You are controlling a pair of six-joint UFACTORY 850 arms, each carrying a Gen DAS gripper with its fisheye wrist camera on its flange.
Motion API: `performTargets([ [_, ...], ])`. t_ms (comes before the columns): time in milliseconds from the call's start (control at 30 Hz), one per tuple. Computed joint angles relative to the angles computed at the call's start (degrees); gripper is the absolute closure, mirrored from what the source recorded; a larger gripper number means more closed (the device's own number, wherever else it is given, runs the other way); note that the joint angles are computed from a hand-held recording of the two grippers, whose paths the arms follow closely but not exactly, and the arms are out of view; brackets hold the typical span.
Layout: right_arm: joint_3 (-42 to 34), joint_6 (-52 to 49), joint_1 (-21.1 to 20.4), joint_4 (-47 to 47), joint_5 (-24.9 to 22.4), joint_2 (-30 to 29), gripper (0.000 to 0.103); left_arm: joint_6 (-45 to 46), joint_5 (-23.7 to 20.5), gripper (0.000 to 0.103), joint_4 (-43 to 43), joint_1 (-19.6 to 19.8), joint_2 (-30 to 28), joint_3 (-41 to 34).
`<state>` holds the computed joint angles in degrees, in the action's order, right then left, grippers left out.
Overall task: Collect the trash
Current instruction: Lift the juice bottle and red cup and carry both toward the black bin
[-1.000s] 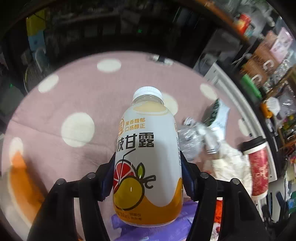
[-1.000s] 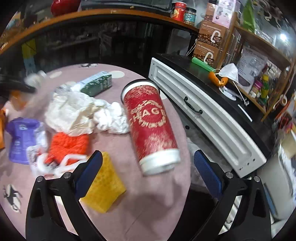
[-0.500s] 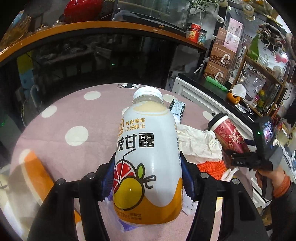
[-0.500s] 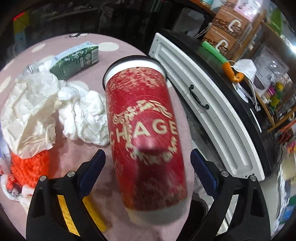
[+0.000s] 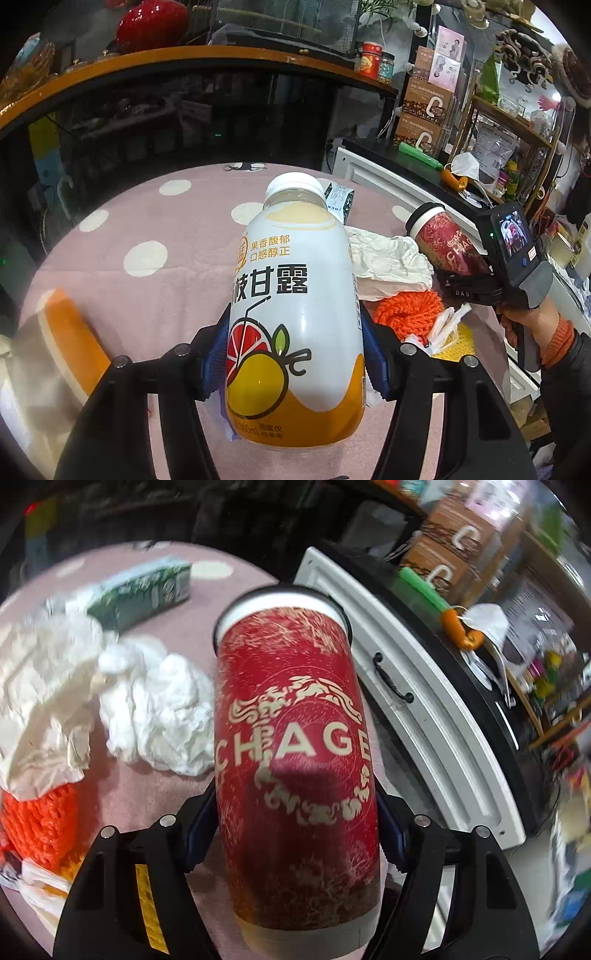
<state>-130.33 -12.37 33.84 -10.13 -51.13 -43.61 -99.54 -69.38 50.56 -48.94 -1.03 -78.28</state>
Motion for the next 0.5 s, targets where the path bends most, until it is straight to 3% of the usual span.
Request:
performTargets([
  [300, 14.9, 6.0, -2.9, 4.5, 13.3, 10.6, 0.031, -1.9, -1.3, 0.042, 3.7, -3.6, -1.9, -1.3],
  [500, 27.2, 5.3, -5.7, 9.4, 21.7, 20.2, 0.031, -1.3, 1.3, 0.042, 4.9, -5.1, -4.1, -3.3],
])
